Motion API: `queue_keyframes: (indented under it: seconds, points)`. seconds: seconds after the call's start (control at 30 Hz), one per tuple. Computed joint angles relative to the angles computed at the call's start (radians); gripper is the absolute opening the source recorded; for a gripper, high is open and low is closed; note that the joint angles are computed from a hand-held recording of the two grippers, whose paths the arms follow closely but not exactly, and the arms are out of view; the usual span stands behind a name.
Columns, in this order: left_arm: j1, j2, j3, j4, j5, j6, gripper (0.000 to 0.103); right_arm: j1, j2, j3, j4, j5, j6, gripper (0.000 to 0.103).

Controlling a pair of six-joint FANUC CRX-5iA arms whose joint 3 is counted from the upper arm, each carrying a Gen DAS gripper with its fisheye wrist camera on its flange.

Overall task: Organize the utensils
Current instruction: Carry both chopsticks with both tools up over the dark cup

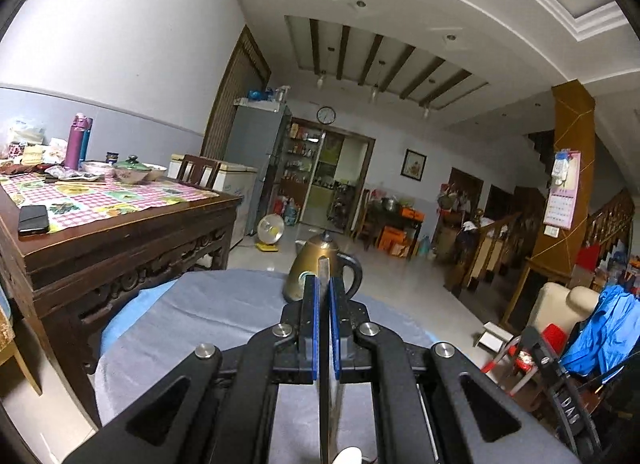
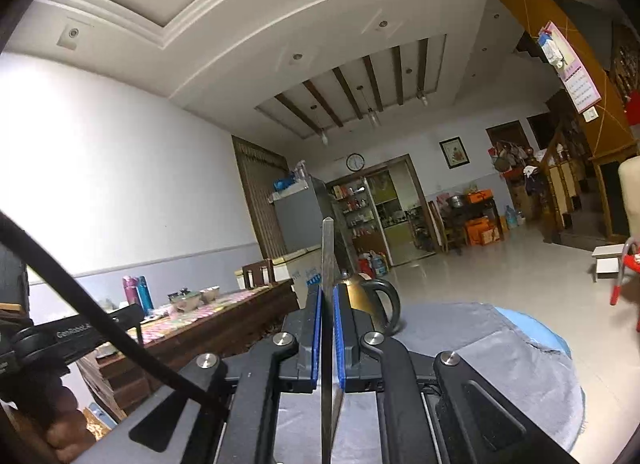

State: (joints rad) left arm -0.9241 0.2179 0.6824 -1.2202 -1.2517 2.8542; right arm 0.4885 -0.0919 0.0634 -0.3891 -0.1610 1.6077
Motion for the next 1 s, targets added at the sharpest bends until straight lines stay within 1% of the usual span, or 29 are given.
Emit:
queue_keyframes:
  seconds: [0.13,0.23,0.37,0.43,0.47,0.53,0.57,0.67,0.7,0.73,0.8,0.83,0.9,0.93,1.0]
  points:
    - [-0.014,0.021,0.025,-0.045,0.019,-0.009,0.005,-0.017,0.017,0.045,-0.113,-0.044,0.089,0.007]
    - [-0.016,0.041,0.04,-0.074,0.031,-0.008,0.005,-0.018,0.023,0.055,-0.142,-0.054,0.11,0.007]
    - [-0.003,0.063,0.059,-0.051,0.032,-0.015,0.005,-0.003,0.037,0.057,-0.12,-0.038,0.094,0.007]
    - [0.007,0.076,0.07,-0.028,0.026,-0.023,0.005,0.026,0.038,0.026,-0.017,0.003,0.007,0.007]
    - [0.01,0.08,0.071,-0.022,0.024,-0.024,0.005,0.027,0.043,0.027,-0.013,0.004,0.008,0.007]
    - [0.017,0.083,0.072,-0.008,0.022,-0.028,0.005,0.023,0.054,0.04,-0.041,-0.018,0.034,0.007]
    - [0.016,0.09,0.081,-0.008,0.011,-0.036,0.005,0.024,0.059,0.047,-0.036,-0.026,0.029,0.007]
    - [0.003,0.104,0.096,-0.031,-0.017,-0.052,0.005,0.019,0.07,0.06,-0.058,-0.053,0.044,0.007]
    - [0.0,0.108,0.102,-0.038,-0.023,-0.059,0.005,0.013,0.074,0.069,-0.082,-0.071,0.064,0.007]
    - [-0.004,0.109,0.101,-0.043,-0.026,-0.061,0.006,0.01,0.072,0.068,-0.094,-0.078,0.076,0.007]
    - [-0.011,0.118,0.114,-0.049,-0.038,-0.072,0.006,0.014,0.073,0.061,-0.073,-0.079,0.061,0.007]
    - [-0.014,0.122,0.12,-0.053,-0.044,-0.076,0.006,0.004,0.077,0.071,-0.103,-0.095,0.087,0.007]
    - [-0.016,0.125,0.123,-0.053,-0.044,-0.076,0.006,-0.001,0.081,0.08,-0.116,-0.117,0.092,0.007]
    - [-0.018,0.125,0.125,-0.053,-0.044,-0.075,0.006,0.014,0.073,0.063,-0.076,-0.107,0.052,0.007]
    - [-0.018,0.126,0.127,-0.053,-0.043,-0.077,0.006,0.017,0.071,0.056,-0.061,-0.106,0.037,0.007]
